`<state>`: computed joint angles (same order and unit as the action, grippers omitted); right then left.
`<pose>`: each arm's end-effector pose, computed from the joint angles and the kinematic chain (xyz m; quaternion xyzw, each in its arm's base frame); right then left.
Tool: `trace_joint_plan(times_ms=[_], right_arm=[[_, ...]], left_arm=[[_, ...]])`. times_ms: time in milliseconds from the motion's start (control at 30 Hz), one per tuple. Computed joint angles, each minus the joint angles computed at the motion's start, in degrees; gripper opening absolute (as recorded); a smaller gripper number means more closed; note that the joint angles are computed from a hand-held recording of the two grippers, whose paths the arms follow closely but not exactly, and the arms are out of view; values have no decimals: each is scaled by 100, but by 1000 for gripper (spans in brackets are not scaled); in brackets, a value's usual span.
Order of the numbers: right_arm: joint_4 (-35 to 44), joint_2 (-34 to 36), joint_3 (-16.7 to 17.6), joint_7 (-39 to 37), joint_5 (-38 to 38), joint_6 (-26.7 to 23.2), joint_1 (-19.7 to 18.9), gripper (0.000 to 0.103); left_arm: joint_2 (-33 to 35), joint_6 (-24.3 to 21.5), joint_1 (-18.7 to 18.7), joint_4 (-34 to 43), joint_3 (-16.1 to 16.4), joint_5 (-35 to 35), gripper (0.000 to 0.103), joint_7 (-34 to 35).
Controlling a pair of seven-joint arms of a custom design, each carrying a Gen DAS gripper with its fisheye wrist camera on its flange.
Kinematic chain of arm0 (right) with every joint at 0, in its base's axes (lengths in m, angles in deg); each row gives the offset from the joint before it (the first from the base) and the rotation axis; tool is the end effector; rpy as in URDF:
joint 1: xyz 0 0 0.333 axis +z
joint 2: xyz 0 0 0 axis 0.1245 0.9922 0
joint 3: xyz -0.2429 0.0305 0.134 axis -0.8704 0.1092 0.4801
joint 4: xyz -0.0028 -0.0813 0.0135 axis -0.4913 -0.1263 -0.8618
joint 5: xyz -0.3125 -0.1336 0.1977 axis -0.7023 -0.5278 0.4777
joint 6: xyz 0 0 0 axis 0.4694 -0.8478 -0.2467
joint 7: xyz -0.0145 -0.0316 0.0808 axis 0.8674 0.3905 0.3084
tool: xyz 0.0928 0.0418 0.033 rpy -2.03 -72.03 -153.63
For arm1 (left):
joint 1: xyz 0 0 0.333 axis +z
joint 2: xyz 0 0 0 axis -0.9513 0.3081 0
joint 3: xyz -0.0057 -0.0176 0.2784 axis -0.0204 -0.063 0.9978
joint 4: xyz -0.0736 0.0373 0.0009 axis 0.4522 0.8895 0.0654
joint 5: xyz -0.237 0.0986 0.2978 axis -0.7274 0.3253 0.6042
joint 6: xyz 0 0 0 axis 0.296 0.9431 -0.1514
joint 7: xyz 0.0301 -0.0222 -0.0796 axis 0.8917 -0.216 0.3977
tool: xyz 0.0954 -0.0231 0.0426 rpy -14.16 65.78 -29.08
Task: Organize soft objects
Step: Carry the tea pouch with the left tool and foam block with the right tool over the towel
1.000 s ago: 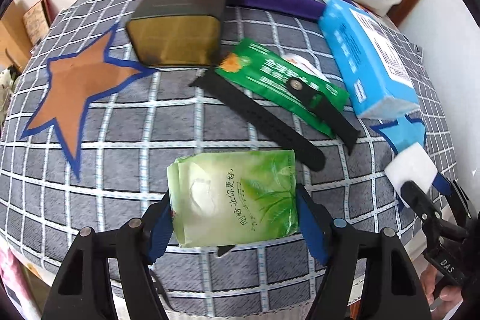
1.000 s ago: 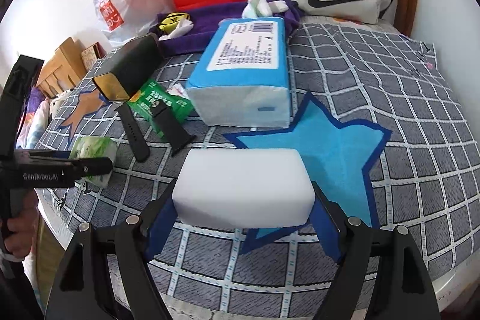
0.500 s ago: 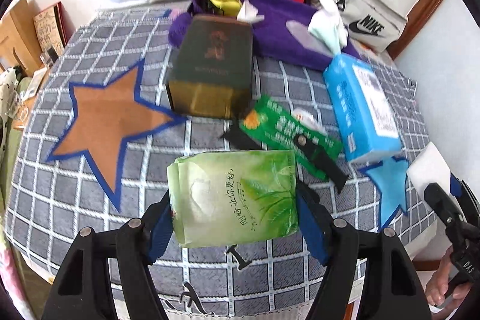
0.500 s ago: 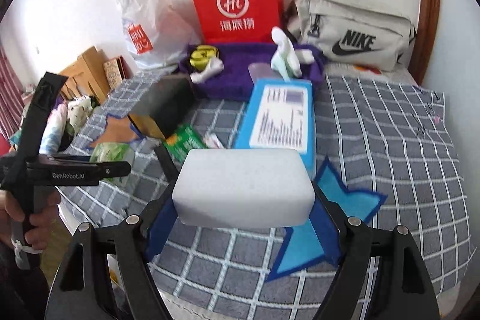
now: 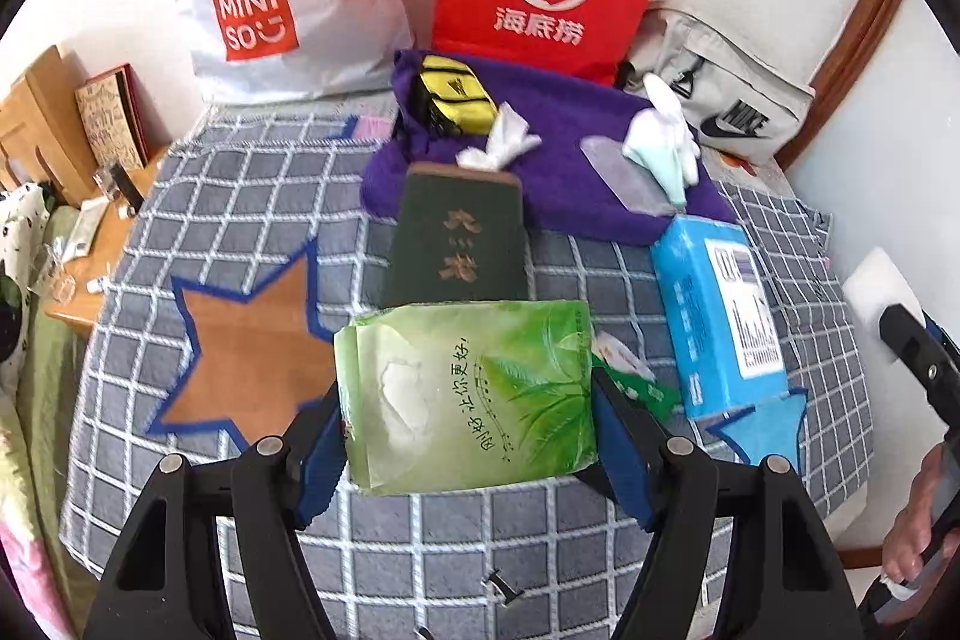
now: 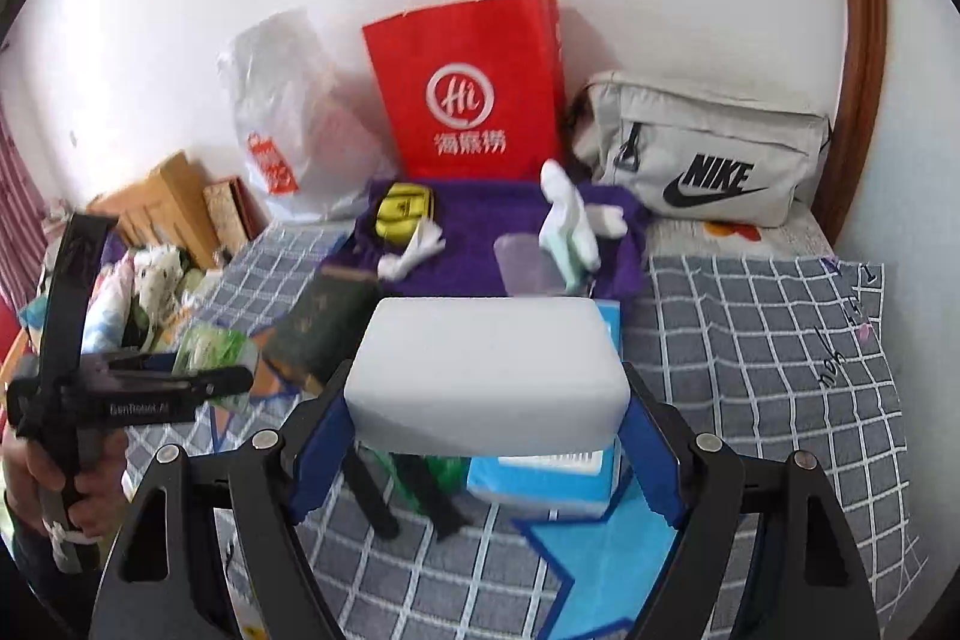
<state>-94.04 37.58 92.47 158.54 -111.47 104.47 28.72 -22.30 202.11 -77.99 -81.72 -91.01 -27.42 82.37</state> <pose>0.3915 0.3006 0.5500 -0.6480 0.6407 -0.2216 0.3471 0.4542 -0.1362 0.5250 -0.6511 0.7073 -0.2486 0.1184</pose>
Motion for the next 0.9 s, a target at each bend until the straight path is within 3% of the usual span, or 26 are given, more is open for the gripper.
trace_joint_plan(times_ms=[267, 567, 900], right_arm=[[591, 567, -12, 213, -302, 38, -265, 80], [1272, 1214, -204, 31, -481, 58, -242, 80], [2198, 2268, -542, -615, 194, 124, -86, 80]], left_arm=[[356, 85, 124, 473, 85, 75, 71, 111], [1138, 61, 156, 1281, 150, -38, 71, 275], [2364, -198, 163, 2482, 161, -24, 71, 316]])
